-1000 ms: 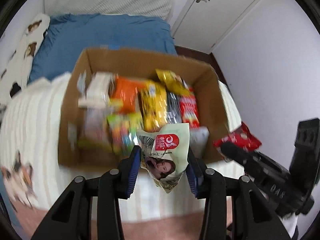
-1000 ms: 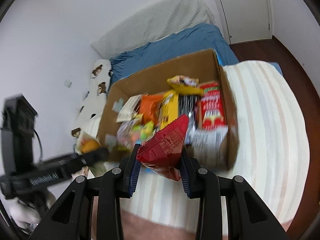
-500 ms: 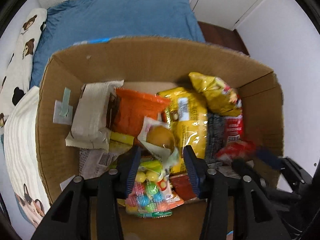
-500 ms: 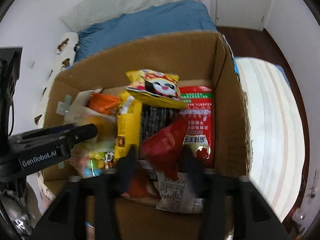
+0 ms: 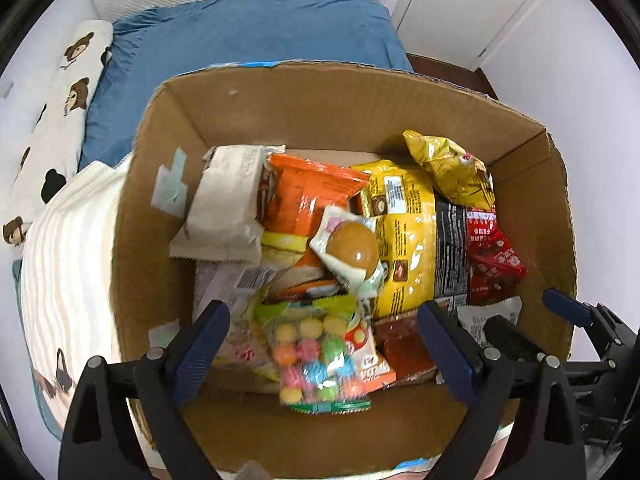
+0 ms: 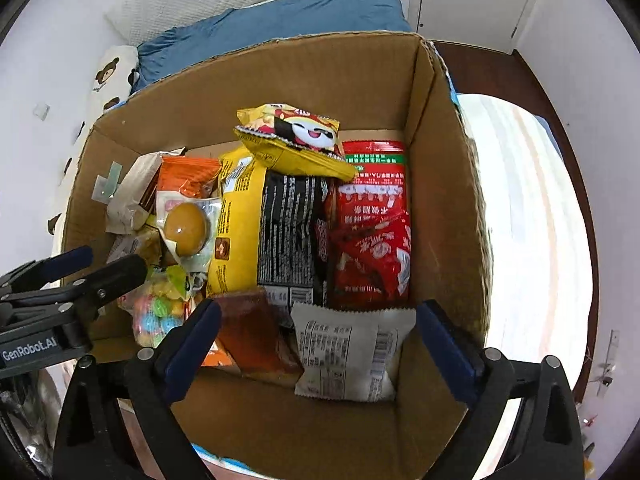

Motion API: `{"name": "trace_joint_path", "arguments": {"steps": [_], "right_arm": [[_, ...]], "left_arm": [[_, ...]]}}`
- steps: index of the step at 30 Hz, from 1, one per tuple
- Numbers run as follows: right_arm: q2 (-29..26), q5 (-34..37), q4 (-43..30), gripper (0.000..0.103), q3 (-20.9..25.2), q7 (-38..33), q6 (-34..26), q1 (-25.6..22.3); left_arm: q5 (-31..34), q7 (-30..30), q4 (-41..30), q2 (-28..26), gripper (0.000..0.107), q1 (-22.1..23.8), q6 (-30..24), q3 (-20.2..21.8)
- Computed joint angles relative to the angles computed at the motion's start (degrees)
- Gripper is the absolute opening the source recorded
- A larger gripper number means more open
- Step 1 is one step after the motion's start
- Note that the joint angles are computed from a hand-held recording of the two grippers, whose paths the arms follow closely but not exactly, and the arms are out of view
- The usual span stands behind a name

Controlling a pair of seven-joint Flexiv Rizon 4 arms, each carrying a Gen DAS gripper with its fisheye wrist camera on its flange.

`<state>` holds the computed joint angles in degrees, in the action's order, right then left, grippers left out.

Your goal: Organize snacks

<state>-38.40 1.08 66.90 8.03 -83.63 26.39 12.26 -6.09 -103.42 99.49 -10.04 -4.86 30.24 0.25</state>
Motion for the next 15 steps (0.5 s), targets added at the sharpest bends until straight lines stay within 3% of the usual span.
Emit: {"name": "trace_joint_path", "arguments": {"steps": [9, 15], "right_arm": [[5.85, 1.72, 7.93, 0.101, 0.76, 0.9, 5.6, -0.83], [13.22, 1.75, 17.2, 0.101, 0.86, 0.35, 12.48, -1.82]], "left_arm": [[1.14, -2.79, 3.75, 5.08, 0.096, -0.69, 1.17, 0.2], [7.14, -7.49, 7.64, 11.92, 0.096, -1.96, 4.91, -0.51]]}}
